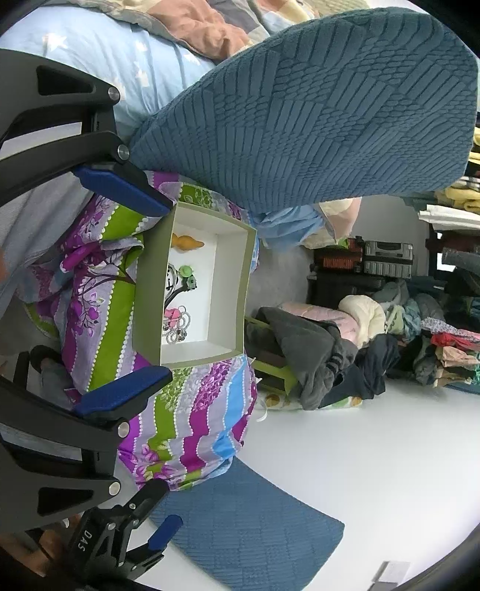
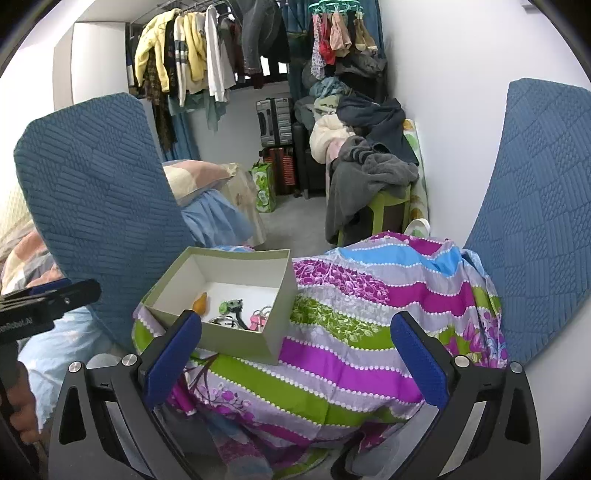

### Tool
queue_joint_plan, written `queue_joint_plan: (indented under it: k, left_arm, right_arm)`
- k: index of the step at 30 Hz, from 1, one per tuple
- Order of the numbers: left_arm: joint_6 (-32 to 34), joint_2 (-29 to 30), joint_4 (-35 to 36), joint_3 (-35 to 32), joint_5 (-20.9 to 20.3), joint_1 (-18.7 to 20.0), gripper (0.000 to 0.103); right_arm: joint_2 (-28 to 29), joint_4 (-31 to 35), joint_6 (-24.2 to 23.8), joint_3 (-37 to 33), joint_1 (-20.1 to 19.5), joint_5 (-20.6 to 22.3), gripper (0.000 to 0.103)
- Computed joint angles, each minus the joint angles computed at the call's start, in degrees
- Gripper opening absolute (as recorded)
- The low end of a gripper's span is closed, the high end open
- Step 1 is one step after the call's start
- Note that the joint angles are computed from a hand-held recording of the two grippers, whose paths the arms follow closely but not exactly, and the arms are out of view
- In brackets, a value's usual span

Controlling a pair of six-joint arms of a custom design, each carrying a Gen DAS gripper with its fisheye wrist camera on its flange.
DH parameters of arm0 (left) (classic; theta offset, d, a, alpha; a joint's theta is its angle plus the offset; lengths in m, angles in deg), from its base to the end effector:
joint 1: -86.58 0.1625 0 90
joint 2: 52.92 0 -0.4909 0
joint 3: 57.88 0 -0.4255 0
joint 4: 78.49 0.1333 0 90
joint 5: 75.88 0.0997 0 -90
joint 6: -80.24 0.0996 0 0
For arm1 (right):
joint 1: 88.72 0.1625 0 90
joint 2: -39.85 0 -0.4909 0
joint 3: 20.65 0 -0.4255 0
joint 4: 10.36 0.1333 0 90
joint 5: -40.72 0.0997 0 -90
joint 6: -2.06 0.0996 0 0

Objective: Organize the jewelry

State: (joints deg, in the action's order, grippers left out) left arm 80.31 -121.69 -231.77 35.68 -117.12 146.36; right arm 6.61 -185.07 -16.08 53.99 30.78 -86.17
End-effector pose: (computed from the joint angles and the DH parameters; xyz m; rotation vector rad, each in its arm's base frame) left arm -0.1638 -0.6949 0.4523 0.2480 2.2998 -1.0395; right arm 0.4860 -0.7096 0.1606 0.6759 -2.3149 1.0235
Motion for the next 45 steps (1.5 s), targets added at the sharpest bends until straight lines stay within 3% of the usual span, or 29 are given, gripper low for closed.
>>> queue_joint_plan:
  k: [45]
  left_arm:
    - [1.4, 0.0, -2.7, 2.0, 1.2, -0.8, 0.083]
  right_arm:
    - [-0.3, -3.3, -1.6, 2.1, -0.4, -0.9, 0.103]
